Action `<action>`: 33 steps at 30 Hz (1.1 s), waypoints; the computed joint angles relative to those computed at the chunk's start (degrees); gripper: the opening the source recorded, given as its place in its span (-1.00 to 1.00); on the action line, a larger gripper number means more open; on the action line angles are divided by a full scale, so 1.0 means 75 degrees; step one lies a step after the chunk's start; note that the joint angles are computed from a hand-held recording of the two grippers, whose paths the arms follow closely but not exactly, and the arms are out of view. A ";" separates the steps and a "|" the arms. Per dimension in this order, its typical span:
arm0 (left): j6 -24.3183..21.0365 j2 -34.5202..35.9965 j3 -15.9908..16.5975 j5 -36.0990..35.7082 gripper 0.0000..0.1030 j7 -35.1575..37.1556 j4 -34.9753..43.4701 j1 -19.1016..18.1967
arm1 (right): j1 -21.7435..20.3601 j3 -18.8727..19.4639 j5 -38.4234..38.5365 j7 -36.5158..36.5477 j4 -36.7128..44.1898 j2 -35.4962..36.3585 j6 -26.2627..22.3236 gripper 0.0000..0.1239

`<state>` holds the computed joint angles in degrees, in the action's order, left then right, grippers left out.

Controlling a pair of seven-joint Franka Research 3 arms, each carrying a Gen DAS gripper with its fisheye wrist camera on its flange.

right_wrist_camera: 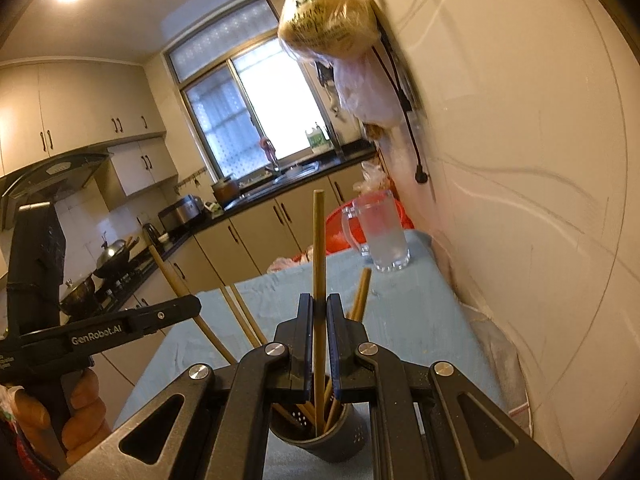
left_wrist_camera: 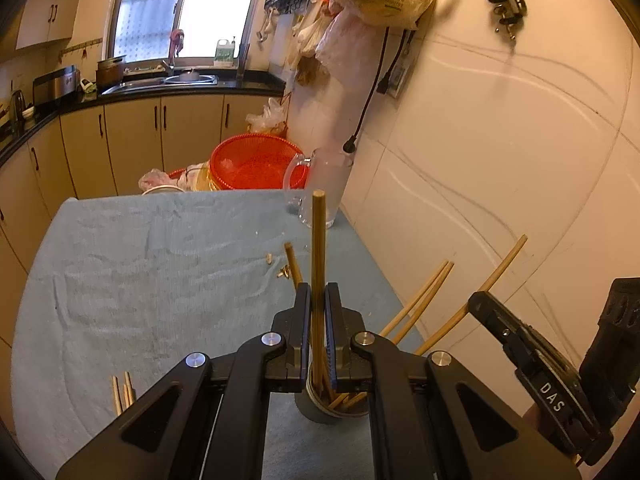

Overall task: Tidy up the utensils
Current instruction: 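Lower both held chopsticks into the grey cup and open both tools, then move both open tools back over the remaining chopsticks on the towel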

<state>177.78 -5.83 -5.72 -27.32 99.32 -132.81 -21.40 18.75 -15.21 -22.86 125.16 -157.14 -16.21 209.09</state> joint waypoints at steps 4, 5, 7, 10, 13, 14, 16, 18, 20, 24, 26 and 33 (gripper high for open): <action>-0.0070 0.0089 0.0013 -0.0184 -0.88 0.0177 0.0008 -0.0015 | 0.0207 -0.0330 -0.0552 0.0496 0.0195 0.0309 -0.0159 -0.88; -0.0066 0.0113 -0.0003 -0.0250 -0.88 0.0227 0.0011 -0.0005 | 0.0256 -0.0442 -0.0796 0.0711 0.0267 0.0392 -0.0195 -0.88; -0.0070 0.0152 -0.0074 -0.0249 -0.88 0.0217 0.0011 0.0070 | 0.0241 -0.0523 -0.1196 0.1076 0.0397 0.0533 -0.0253 -0.88; -0.0108 0.0212 -0.0130 -0.0397 -0.88 0.0346 0.0050 0.0129 | 0.0199 -0.0655 -0.1910 0.1705 0.0637 0.0719 -0.0338 -0.85; -0.0087 0.0242 -0.0220 -0.0345 -0.87 0.0293 0.0060 0.0239 | 0.0003 -0.0575 -0.2255 0.2070 0.0729 0.0799 -0.0294 -0.85; -0.0118 0.0243 -0.0232 -0.0372 -0.87 0.0297 0.0070 0.0261 | -0.0127 -0.0439 -0.2193 0.2024 0.0709 0.0776 -0.0330 -0.82; -0.0119 0.0220 -0.0246 -0.0475 -0.87 0.0352 0.0056 0.0273 | -0.0343 -0.0236 -0.2120 0.1974 0.0686 0.0716 -0.0339 -0.77; -0.0085 0.0139 -0.0241 -0.0561 -0.82 0.0396 -0.0009 0.0257 | -0.0473 -0.0089 -0.2035 0.1900 0.0617 0.0595 -0.0322 -0.75; -0.0029 0.0038 -0.0147 -0.0810 -0.70 0.0559 -0.0085 0.0158 | -0.0585 0.0088 -0.1687 0.1621 0.0451 0.0401 -0.0330 -0.68; 0.0224 -0.0323 0.0117 -0.0779 -0.64 0.0454 -0.0417 -0.0073 | -0.0909 0.0728 -0.0337 0.0535 -0.0122 -0.0172 -0.0192 -0.33; 0.0468 -0.0640 0.0335 -0.0747 -0.56 0.0399 -0.0745 -0.0271 | -0.1241 0.1366 0.0590 -0.0219 -0.0482 -0.0460 -0.0024 -0.09; 0.1222 -0.1757 -0.0676 0.0448 -0.23 -0.0945 -0.2265 0.1170 | -0.1857 0.3326 0.3193 -0.2210 -0.1320 -0.1089 0.0018 0.08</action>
<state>186.95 -19.01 -10.79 -23.96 92.23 -149.80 -12.63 4.83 9.73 1.09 108.58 -167.04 -24.37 209.22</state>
